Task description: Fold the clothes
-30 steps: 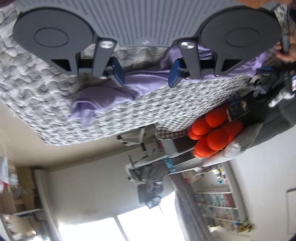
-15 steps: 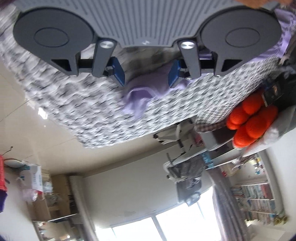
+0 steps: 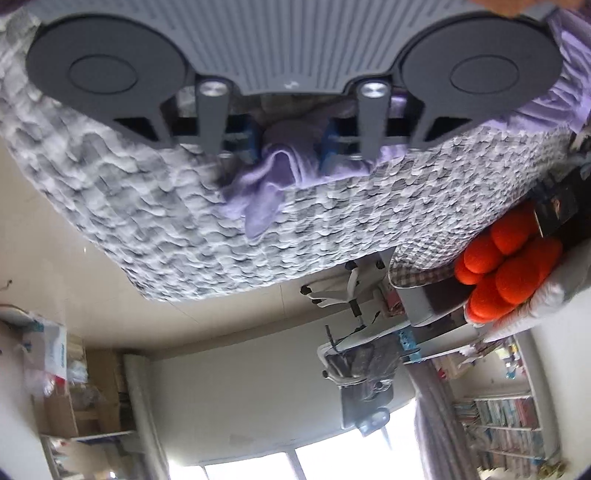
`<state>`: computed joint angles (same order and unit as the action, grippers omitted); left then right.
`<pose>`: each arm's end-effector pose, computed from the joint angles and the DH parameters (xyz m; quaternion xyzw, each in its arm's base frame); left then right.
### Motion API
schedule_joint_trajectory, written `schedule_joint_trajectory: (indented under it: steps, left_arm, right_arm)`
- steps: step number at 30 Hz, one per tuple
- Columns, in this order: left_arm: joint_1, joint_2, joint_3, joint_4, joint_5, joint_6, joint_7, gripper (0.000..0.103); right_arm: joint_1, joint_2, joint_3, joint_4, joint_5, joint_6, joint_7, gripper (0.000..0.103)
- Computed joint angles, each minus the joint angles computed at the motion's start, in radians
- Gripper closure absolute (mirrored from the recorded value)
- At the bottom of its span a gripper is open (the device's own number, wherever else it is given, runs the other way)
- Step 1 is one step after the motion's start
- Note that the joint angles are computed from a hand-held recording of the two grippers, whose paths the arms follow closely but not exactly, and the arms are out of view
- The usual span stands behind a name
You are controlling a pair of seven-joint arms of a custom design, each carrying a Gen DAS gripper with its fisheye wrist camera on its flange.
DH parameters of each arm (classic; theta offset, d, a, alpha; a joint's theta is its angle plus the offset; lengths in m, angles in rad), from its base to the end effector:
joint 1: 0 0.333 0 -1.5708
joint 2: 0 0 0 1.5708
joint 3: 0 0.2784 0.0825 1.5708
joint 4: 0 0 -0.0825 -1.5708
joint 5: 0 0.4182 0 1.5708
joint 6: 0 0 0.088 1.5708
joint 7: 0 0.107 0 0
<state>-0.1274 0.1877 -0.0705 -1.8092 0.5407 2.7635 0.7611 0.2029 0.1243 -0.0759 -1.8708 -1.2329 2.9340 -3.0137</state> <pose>0.6659 -0.1530 0.4725 -0.7062 0.5818 -0.2979 0.2721 0.6389 0.1442 0.4705 -0.4522 0.7260 -0.3159 0.4107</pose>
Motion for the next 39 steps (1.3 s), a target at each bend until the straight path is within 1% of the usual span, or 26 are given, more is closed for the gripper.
schedule_joint_trajectory:
  steps: [1, 2, 4, 6, 9, 12, 15, 18, 20, 22, 24, 28, 30, 32, 34, 36, 37, 38, 39]
  left_arm:
    - [-0.002, -0.01, 0.005, -0.009, 0.013, 0.003, -0.012, 0.081]
    - [-0.007, -0.022, 0.013, -0.02, 0.046, 0.003, -0.038, 0.081]
    - [-0.009, -0.05, 0.022, -0.044, 0.118, 0.0, -0.09, 0.081]
    - [0.005, -0.076, 0.018, -0.069, 0.141, 0.0, -0.113, 0.082]
    - [0.03, -0.108, 0.009, -0.098, 0.171, -0.001, -0.148, 0.082]
    - [0.053, -0.105, -0.01, -0.101, 0.126, 0.003, -0.102, 0.082]
    - [0.053, -0.079, -0.024, -0.083, 0.082, -0.014, -0.034, 0.082]
    - [0.044, -0.067, -0.018, -0.075, 0.088, -0.023, -0.049, 0.078]
    - [0.049, -0.072, -0.016, -0.083, 0.052, -0.021, -0.049, 0.066]
    - [0.058, -0.084, -0.016, -0.097, 0.003, -0.016, -0.04, 0.059]
    - [0.066, -0.102, -0.016, -0.116, -0.032, -0.008, -0.044, 0.058]
    - [0.061, -0.12, -0.01, -0.116, 0.101, -0.016, -0.164, 0.056]
    - [0.061, -0.112, -0.017, -0.096, 0.122, 0.0, -0.171, 0.055]
    - [0.051, -0.101, -0.018, -0.071, 0.177, 0.006, -0.201, 0.052]
    - [0.037, -0.082, -0.02, -0.04, 0.226, 0.012, -0.219, 0.05]
    - [0.029, -0.056, -0.031, -0.011, 0.197, 0.033, -0.168, 0.049]
    - [0.024, -0.042, -0.036, 0.004, 0.17, 0.045, -0.132, 0.048]
    - [0.025, -0.028, -0.049, 0.014, 0.112, 0.065, -0.063, 0.046]
    - [0.028, -0.014, -0.068, 0.022, 0.037, 0.088, 0.027, 0.045]
  right_arm:
    - [0.005, -0.003, -0.003, 0.0, -0.028, -0.009, 0.029, 0.079]
    - [0.007, -0.007, -0.004, 0.0, -0.056, -0.018, 0.057, 0.081]
    - [0.012, -0.026, -0.004, -0.01, -0.163, -0.044, 0.171, 0.083]
    - [0.008, -0.052, 0.009, -0.027, -0.259, -0.073, 0.263, 0.083]
    - [-0.003, -0.093, 0.039, -0.048, -0.347, -0.119, 0.34, 0.084]
    - [-0.019, -0.143, 0.066, -0.057, -0.447, -0.124, 0.428, 0.084]
    - [-0.029, -0.152, 0.086, -0.025, -0.459, -0.128, 0.401, 0.084]
    - [-0.037, -0.116, 0.089, 0.028, -0.358, -0.115, 0.271, 0.084]
    - [-0.038, -0.079, 0.083, 0.059, -0.269, -0.098, 0.188, 0.083]
    - [-0.04, -0.048, 0.073, 0.077, -0.178, -0.07, 0.112, 0.082]
    - [-0.032, -0.035, 0.061, 0.075, -0.135, -0.069, 0.093, 0.082]
    - [-0.019, -0.031, 0.042, 0.057, -0.106, -0.069, 0.117, 0.082]
    - [-0.018, -0.032, 0.038, 0.047, -0.089, -0.062, 0.13, 0.082]
    - [-0.015, -0.037, 0.035, 0.04, -0.092, -0.052, 0.145, 0.082]
    - [-0.015, -0.034, 0.037, 0.039, -0.078, -0.018, 0.104, 0.08]
    - [-0.014, -0.03, 0.038, 0.038, -0.054, 0.018, 0.052, 0.08]
    - [-0.013, -0.025, 0.044, 0.035, -0.005, 0.026, -0.022, 0.079]
    - [-0.009, -0.025, 0.048, 0.027, 0.04, 0.024, -0.082, 0.074]
    - [-0.005, -0.024, 0.051, 0.018, 0.083, 0.02, -0.14, 0.071]
